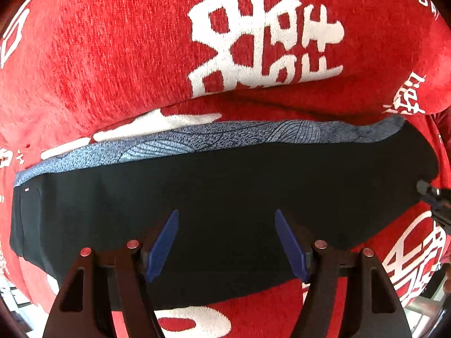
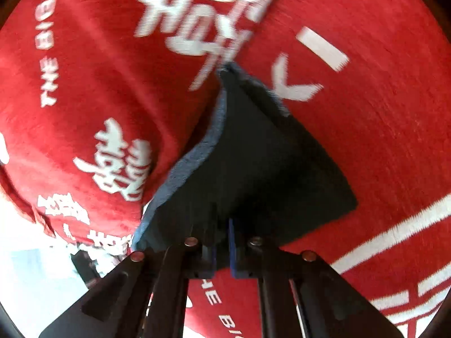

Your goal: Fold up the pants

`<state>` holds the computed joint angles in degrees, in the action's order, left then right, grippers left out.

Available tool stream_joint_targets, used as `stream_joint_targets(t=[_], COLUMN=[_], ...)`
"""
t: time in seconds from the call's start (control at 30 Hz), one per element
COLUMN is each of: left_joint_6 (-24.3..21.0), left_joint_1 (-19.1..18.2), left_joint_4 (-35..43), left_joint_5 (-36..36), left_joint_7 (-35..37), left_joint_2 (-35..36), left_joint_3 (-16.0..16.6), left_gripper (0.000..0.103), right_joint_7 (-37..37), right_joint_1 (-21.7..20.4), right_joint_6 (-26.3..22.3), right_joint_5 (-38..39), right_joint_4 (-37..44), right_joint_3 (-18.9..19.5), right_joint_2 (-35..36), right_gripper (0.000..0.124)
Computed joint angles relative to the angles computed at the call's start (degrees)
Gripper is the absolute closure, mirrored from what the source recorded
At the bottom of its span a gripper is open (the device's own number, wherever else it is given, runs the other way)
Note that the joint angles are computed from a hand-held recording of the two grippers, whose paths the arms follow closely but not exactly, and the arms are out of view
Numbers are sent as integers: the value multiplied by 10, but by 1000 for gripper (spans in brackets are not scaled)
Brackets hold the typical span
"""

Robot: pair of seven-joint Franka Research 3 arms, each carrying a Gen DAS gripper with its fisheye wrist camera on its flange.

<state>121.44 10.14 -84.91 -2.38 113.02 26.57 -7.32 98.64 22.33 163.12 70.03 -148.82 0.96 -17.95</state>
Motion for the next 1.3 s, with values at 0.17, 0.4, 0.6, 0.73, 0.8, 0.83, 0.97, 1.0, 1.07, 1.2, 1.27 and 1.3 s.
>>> stream_joint_targets(t=[0.17,0.4,0.6,0.73,0.8,0.83,0.97,1.0,1.07,1.2,1.27,1.3], left_joint_6=[-4,5,-5,-29,-45,-54,-73,-74,-65,-88,-93,-87], left_joint_1=[-8,0,-22,-41,-43,-41,-27,-22,-18,7,22,32], left_joint_4=[-16,-4,98,179,223,250,318,318,303,324,326,318], left_joint_5=[29,30,42,71,80,81,92,97,109,105,95,90], left_joint_7=[-22,-14,-75,-134,-159,-166,-165,-151,-139,-127,-118,-106], left_joint_2=[5,5,72,140,177,196,239,238,229,230,226,219], left_joint_3=[11,8,12,22,26,26,29,28,31,34,30,27], left_gripper=[32,32,32,32,32,31,20,20,20,20,20,20], right_joint_7=[95,145,166,185,199,179,172,167,182,303,327,316], right_joint_1=[-16,-26,-78,-97,-104,-101,-105,-104,-109,-135,-121,-99], right_joint_6=[-58,-76,-115,-122,-144,-131,-107,-101,-96,-117,-117,-105], right_joint_5=[-93,-168,-365,-437,-469,-448,-428,-415,-415,-500,-497,-464], right_joint_4=[-39,-68,46,100,109,96,53,46,39,40,52,49], right_joint_3=[6,14,27,27,23,16,6,3,6,44,48,42], right_joint_2=[-4,-86,-8,77,96,90,52,45,39,18,26,21], right_gripper=[117,96,96,96,103,105,114,115,115,109,107,106])
